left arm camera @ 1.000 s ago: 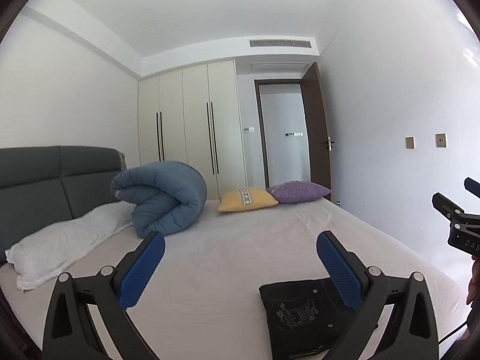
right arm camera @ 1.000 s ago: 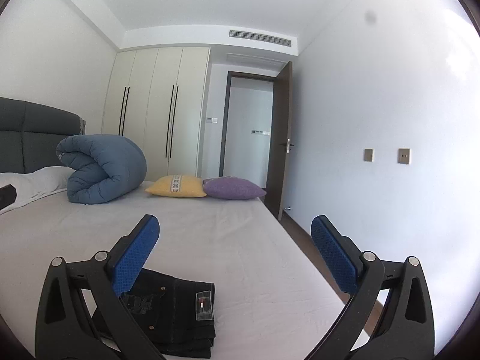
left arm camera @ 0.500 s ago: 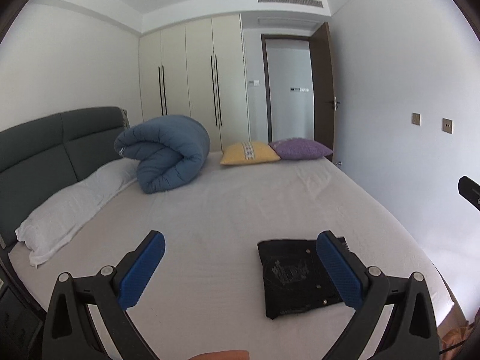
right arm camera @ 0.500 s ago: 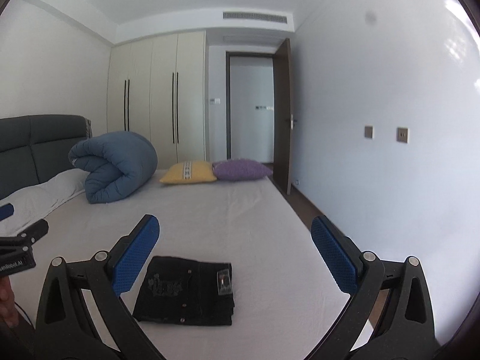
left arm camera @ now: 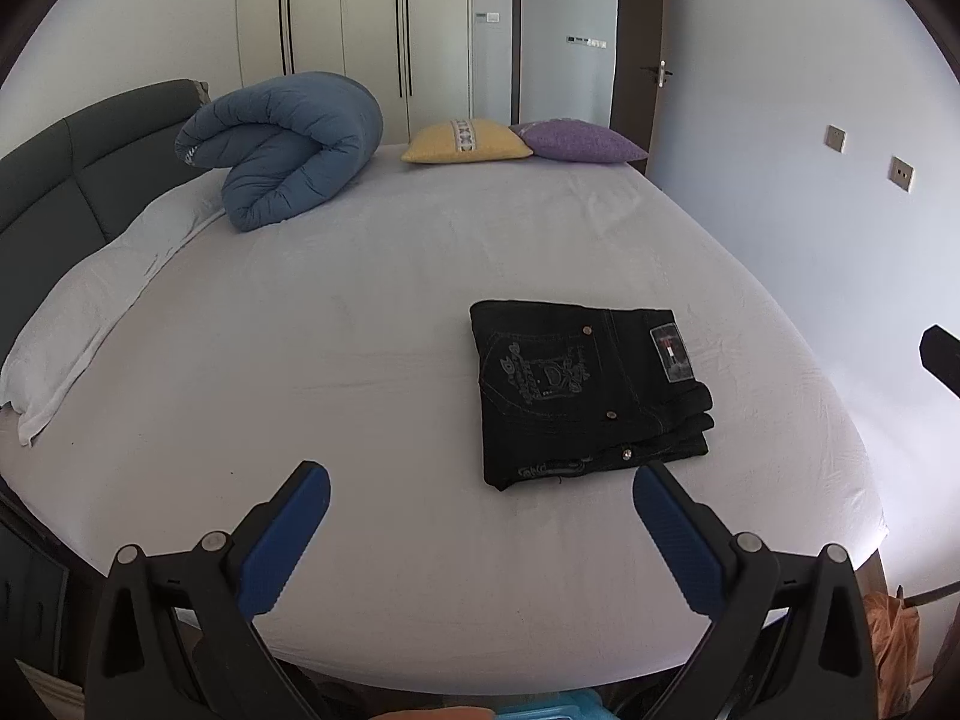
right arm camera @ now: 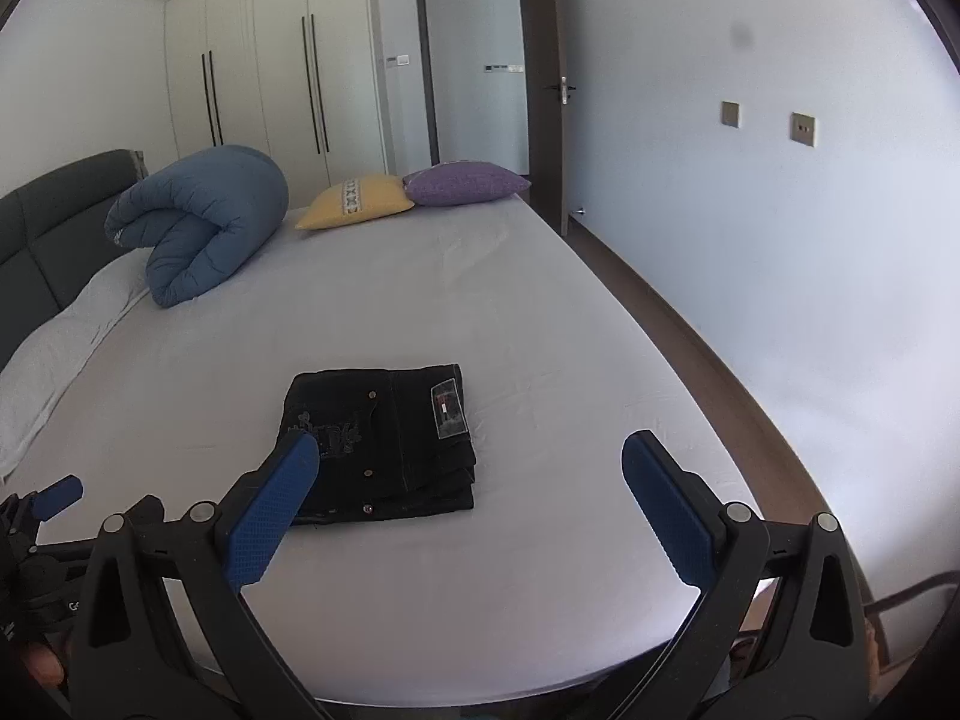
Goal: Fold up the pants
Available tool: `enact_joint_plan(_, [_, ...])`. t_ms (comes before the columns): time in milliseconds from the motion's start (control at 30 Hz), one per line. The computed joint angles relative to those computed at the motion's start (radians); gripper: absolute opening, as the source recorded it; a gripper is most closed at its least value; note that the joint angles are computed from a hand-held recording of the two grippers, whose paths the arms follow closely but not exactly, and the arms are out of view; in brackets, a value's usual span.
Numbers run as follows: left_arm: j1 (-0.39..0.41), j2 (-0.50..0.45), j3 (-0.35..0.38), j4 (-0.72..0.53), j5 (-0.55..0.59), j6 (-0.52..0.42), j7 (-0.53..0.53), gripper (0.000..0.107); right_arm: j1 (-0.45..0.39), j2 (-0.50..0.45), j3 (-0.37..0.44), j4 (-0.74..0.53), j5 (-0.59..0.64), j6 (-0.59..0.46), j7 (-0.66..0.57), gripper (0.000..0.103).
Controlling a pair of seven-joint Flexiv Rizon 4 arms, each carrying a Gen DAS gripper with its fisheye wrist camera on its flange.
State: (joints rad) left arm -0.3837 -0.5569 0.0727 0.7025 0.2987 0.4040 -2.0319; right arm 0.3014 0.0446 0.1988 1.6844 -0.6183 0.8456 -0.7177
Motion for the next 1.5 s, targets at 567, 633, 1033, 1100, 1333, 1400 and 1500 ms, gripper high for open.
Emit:
enact_joint_plan(567, [0.007, -0.034, 0.007, -0.030, -0.006, -0.061, -0.026, 0.103, 0.058, -0.083, -0.007, -0.041, 0.087, -0.029, -0.103, 0.103])
enact_joint_plan(633, [0.008, -0.035, 0.007, -0.031, -0.006, -0.062, -0.025, 0.103, 0.062, -0.089, -0.007, -0.041, 0.092, -0.032, -0.103, 0.103])
enact_joint_plan(1033, [0.010, -0.038, 0.005, -0.027, -0.011, -0.064, -0.018, 0.103, 0.078, -0.104, -0.010, -0.043, 0.104, -0.039, -0.104, 0.103])
enact_joint_plan(1100, [0.008, -0.038, 0.006, -0.029, -0.010, -0.066, -0.021, 0.103, 0.080, -0.103, -0.010, -0.043, 0.102, -0.040, -0.101, 0.103])
enact_joint_plan(1333, [0.009, -0.038, 0.006, -0.027, -0.011, -0.065, -0.020, 0.103, 0.083, -0.104, -0.009, -0.036, 0.100, -0.036, -0.099, 0.103])
enact_joint_plan(1400, [0.010, -0.038, 0.005, -0.026, -0.012, -0.064, -0.019, 0.103, 0.084, -0.105, -0.008, -0.035, 0.100, -0.037, -0.097, 0.103])
enact_joint_plan(1500, [0.011, -0.037, 0.005, -0.026, -0.013, -0.065, -0.018, 0.103, 0.088, -0.104, -0.007, -0.037, 0.099, -0.042, -0.094, 0.103])
